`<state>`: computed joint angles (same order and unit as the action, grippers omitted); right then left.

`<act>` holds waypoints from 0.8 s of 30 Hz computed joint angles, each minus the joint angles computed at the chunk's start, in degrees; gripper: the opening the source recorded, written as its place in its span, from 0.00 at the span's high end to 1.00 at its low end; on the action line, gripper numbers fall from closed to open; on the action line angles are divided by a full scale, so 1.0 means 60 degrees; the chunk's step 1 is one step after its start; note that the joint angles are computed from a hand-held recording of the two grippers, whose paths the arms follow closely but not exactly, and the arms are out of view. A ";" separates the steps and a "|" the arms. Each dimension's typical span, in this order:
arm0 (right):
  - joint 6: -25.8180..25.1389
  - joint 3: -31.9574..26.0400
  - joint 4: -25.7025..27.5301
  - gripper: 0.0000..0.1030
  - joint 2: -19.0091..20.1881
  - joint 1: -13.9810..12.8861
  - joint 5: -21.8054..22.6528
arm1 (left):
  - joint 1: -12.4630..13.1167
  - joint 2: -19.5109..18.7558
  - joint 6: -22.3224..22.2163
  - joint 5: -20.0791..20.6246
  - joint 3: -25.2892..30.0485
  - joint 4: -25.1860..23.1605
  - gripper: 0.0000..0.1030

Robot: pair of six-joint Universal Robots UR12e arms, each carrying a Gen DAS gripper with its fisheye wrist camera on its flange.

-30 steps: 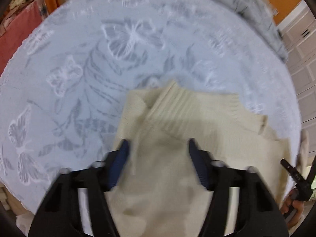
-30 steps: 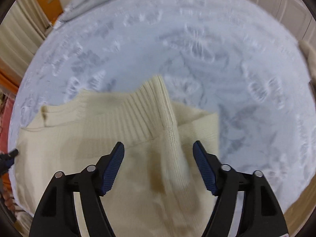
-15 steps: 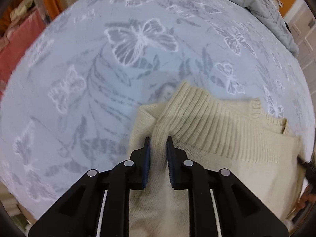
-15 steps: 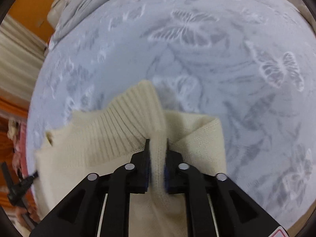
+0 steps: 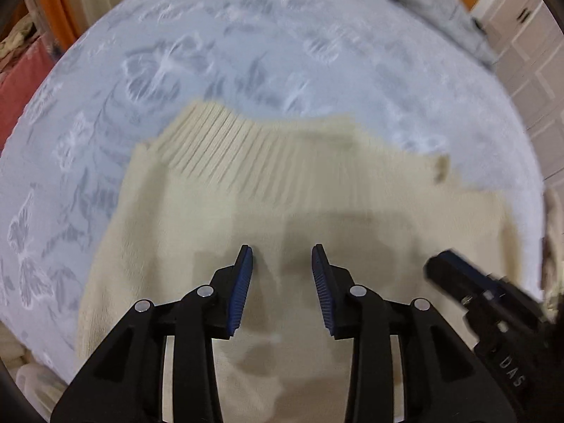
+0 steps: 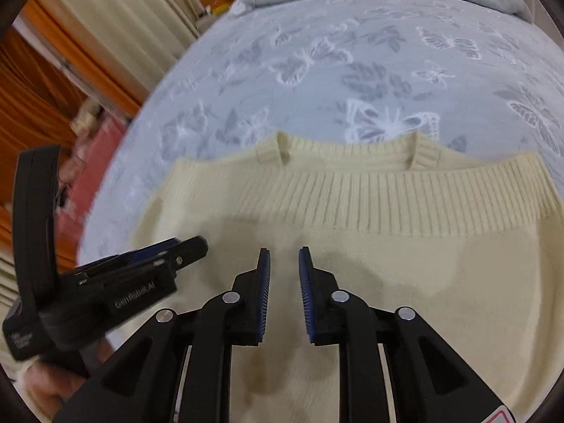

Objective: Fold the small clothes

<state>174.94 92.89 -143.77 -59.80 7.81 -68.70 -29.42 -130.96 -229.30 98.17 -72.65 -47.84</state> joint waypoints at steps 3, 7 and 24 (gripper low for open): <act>0.0695 0.0184 -0.0295 0.93 0.0006 -0.0474 -0.1229 | 0.0069 0.0193 -0.0192 -0.0181 -0.0487 0.0578 0.65; 0.1506 0.0779 -0.0616 1.00 -0.0233 -0.1524 -0.1415 | 0.0173 0.0264 -0.0134 -0.0411 -0.0738 0.0829 0.65; 0.2532 0.0060 -0.1076 0.93 0.0096 -0.1531 -0.1449 | 0.0171 0.0199 0.0093 -0.0373 -0.0621 0.0671 0.64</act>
<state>190.13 93.25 -150.22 -59.22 -1.37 -77.40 -28.40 -129.76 -228.74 95.93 -76.38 -43.82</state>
